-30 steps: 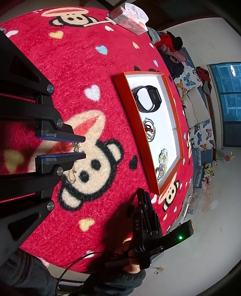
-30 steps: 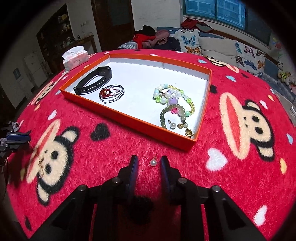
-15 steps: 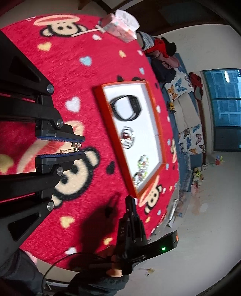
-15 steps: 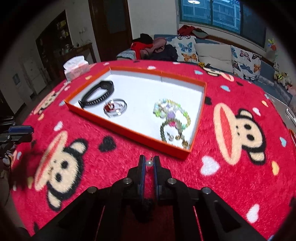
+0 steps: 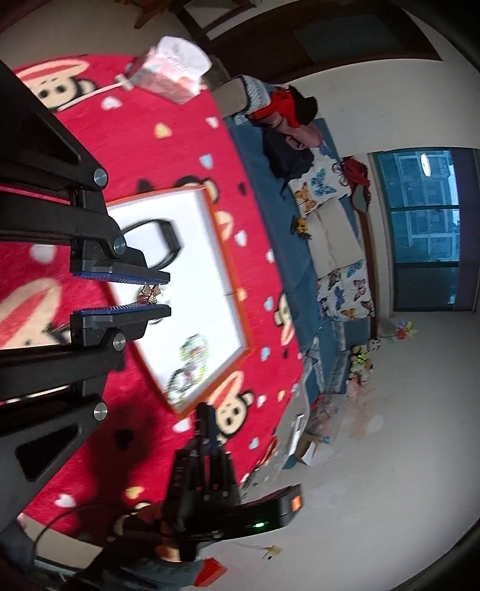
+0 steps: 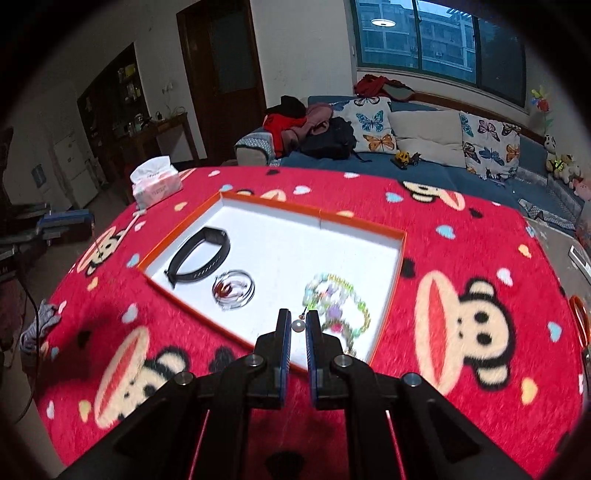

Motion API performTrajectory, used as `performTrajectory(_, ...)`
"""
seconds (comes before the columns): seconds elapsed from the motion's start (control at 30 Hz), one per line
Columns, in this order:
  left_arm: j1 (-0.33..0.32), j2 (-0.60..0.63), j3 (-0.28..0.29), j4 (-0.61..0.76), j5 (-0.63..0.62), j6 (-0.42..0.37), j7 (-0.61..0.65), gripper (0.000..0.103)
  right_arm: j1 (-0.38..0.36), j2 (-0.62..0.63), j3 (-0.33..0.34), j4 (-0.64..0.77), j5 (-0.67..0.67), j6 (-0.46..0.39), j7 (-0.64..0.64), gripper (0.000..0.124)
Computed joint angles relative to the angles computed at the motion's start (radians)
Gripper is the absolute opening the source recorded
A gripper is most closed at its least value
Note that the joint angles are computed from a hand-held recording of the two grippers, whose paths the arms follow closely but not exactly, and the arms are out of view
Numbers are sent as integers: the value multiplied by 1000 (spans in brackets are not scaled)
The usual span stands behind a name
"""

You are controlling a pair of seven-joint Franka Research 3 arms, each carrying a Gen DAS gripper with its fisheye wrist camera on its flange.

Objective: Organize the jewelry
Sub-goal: 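Carry the gold chain and pearl stud over the tray with both grippers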

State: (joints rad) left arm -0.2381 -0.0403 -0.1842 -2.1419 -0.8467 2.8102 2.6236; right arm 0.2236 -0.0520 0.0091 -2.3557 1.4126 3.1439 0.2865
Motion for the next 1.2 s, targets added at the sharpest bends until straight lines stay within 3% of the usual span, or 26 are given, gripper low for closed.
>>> performTrajectory(0.23,36,119,-30,169,163,3,-148,11,-16,28,-2,49,46,-5,-43,10)
performTrajectory(0.33,61,167,-51,225,239,-11,-225,10,-29,46,1,59,3,-9,-2,10)
performTrajectory(0.67,129,230,-123,304,295,-18,-263,10,-58,83,10,82,-4,-22,14,10)
performTrajectory(1.2,146,332,-155,406,417,-35,-379,11,-78,122,27,98,4,-26,16,10)
